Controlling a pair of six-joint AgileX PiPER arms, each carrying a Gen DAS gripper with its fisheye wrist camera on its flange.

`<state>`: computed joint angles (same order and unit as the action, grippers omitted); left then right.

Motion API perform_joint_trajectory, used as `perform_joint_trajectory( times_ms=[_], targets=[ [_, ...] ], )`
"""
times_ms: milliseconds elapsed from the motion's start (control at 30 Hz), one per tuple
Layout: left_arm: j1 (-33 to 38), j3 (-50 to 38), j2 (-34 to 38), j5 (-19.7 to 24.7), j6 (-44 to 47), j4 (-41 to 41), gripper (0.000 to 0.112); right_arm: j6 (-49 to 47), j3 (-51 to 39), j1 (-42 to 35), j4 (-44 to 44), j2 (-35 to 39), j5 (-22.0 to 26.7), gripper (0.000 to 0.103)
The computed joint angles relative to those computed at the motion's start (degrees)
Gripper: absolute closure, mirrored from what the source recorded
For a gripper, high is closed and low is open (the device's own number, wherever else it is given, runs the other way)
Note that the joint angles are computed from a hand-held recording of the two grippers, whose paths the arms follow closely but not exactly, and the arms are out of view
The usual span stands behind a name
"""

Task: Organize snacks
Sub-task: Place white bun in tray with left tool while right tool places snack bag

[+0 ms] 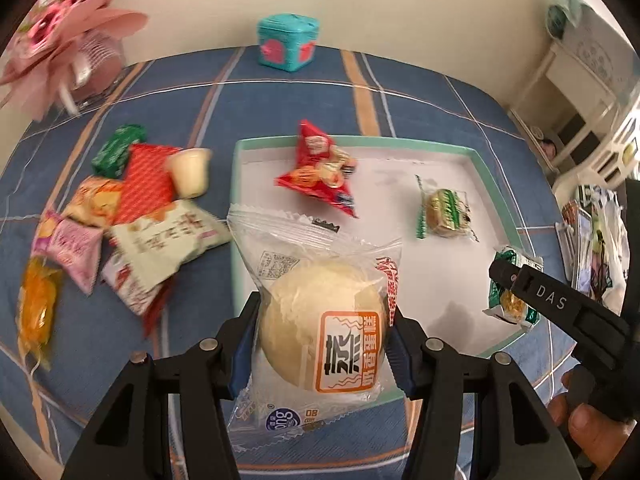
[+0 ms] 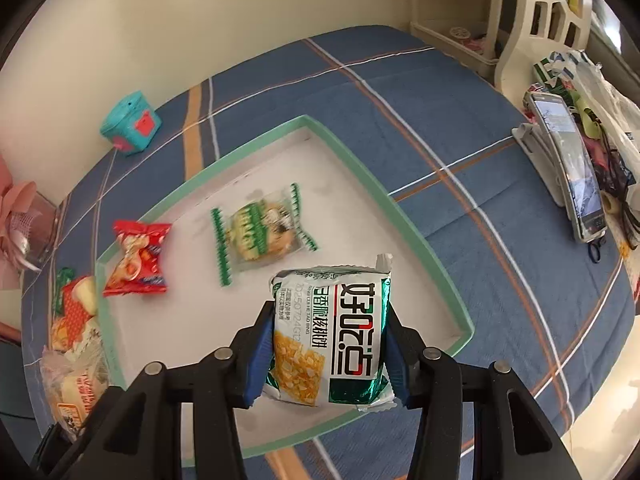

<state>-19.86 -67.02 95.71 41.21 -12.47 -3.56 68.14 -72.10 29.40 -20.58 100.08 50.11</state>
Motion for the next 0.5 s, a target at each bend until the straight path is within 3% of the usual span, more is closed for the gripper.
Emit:
perform_joint_trajectory(
  times_ms=[233,367,500],
  targets=[
    [-2.45,-0.70,3.07,-2.02,0.67,0.83,0.054,-2.63,1.46,-2.75,3.01,1.26,-2.92,0.051],
    [-2.77,-0.93,3.47,-2.36,0.87,1.17,0.037,-3.86,1.56,-3.61,4.84,1.91,-4.21,0.050],
    [-2.74,-0.87,2.90,-2.38,0.88,1.91,0.033,-3.80,0.59,-2.87,3.74,2.16,-2.69,0.046]
  ],
)
